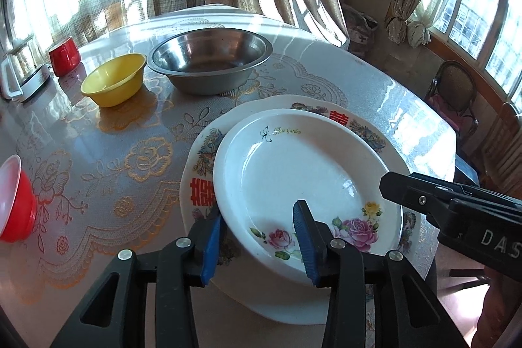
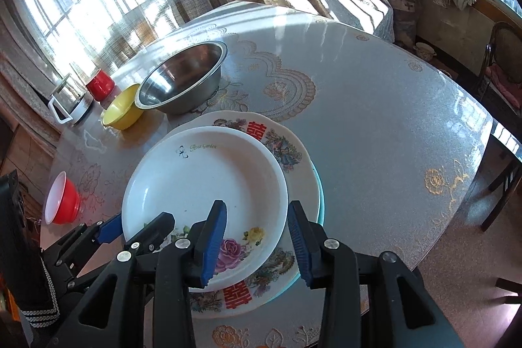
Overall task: Organize plates and bowls
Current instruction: 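Open both tools and release the floral dish on the plate stack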
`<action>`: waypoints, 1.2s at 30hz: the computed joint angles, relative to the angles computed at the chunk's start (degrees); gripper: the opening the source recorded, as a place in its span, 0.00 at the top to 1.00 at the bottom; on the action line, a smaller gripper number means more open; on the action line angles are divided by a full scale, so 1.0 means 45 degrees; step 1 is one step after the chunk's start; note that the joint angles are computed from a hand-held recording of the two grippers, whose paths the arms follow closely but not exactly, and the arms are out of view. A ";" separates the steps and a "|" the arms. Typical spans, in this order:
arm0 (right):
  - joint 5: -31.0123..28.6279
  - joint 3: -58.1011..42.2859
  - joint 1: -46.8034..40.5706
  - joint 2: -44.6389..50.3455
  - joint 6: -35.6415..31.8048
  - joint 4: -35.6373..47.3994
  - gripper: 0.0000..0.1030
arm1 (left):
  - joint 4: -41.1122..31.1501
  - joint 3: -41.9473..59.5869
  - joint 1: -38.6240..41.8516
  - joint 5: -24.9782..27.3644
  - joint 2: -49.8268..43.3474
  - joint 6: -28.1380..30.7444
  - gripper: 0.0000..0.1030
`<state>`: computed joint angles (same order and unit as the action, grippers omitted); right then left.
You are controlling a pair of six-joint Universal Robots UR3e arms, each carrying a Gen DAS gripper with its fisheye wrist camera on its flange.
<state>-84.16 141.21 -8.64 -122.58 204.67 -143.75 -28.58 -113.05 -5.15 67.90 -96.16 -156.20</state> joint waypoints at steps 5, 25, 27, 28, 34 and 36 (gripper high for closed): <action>0.0170 0.0387 0.0016 -0.0249 0.0245 -0.0268 0.62 | 0.0580 -0.0495 -0.0196 0.0449 0.0265 0.0336 0.62; 0.1008 0.1297 -0.0460 -0.1288 0.0145 -0.0755 0.60 | -0.0614 -0.1214 0.1482 -0.1778 0.1353 0.0807 0.58; 0.1036 0.1416 -0.0530 -0.1543 0.0090 -0.0998 0.60 | -0.0701 -0.1314 0.1954 -0.2287 0.1554 0.0677 0.48; 0.1080 0.1468 -0.0590 -0.1665 0.0065 -0.1102 0.60 | -0.0561 -0.1400 0.2149 -0.2393 0.1651 0.0494 0.38; 0.0722 0.1297 -0.0037 -0.0664 0.0295 -0.2412 0.61 | 0.1426 -0.1580 0.2626 -0.1558 0.1348 -0.0561 0.22; 0.0700 0.1252 0.0152 -0.0126 0.0329 -0.3056 0.60 | 0.2403 -0.1460 0.2440 -0.0559 0.0827 -0.0976 0.19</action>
